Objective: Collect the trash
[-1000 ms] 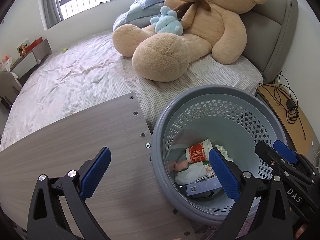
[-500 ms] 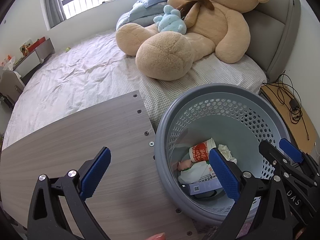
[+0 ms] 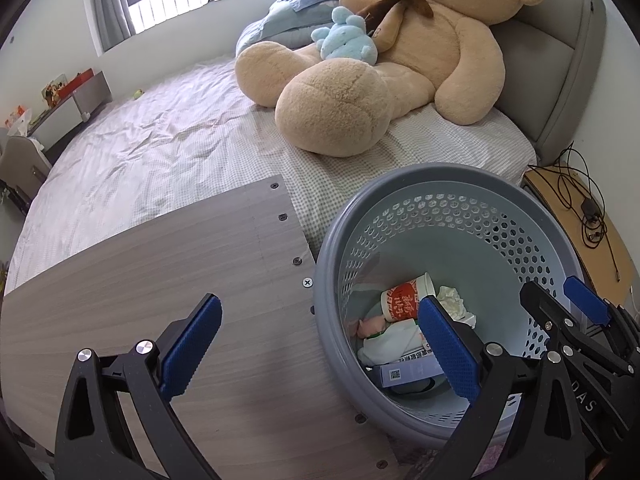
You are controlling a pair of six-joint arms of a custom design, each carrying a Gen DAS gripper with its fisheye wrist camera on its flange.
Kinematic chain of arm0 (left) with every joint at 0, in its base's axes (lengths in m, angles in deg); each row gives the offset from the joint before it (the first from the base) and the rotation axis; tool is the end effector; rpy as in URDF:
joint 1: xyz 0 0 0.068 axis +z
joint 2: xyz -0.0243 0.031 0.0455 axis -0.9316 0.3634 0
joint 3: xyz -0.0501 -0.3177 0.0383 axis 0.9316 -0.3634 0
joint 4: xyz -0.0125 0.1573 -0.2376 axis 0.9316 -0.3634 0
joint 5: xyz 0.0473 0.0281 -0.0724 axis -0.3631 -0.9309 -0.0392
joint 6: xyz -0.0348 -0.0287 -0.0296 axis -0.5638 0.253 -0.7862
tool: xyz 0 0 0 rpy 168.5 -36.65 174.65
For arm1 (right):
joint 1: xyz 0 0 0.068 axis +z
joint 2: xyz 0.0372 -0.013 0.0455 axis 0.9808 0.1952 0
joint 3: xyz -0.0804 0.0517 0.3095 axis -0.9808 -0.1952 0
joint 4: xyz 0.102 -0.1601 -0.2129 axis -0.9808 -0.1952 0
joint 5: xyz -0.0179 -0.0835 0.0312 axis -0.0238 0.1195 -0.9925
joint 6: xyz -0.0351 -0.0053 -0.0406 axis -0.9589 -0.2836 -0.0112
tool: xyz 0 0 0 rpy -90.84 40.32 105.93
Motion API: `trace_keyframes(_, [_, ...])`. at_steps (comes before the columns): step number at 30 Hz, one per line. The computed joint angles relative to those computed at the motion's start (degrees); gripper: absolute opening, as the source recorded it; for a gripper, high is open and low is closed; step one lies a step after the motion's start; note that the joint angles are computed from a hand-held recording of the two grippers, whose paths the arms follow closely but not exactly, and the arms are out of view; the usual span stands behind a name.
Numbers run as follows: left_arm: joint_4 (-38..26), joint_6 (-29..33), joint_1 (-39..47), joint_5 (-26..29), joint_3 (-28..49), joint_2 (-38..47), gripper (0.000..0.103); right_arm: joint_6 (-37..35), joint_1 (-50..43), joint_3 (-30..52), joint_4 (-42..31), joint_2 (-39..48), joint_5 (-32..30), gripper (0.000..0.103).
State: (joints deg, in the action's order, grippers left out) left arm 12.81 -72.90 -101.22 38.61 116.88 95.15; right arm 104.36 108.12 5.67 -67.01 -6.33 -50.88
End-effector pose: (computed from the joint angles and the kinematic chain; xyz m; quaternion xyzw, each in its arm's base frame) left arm 0.3135 -0.2002 0.1670 0.3123 0.8960 -0.0771 0.3060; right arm 0.1716 0.0740 0.1509 0.3257 0.8721 -0.0330 0.3637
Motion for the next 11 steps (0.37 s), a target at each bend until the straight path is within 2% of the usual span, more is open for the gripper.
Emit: trace_keyframes(11, [-0.21,-0.09,0.32,0.21,-0.23,-0.47,0.097,-0.15,0.19,0.17,-0.21,-0.06,-0.13,0.067])
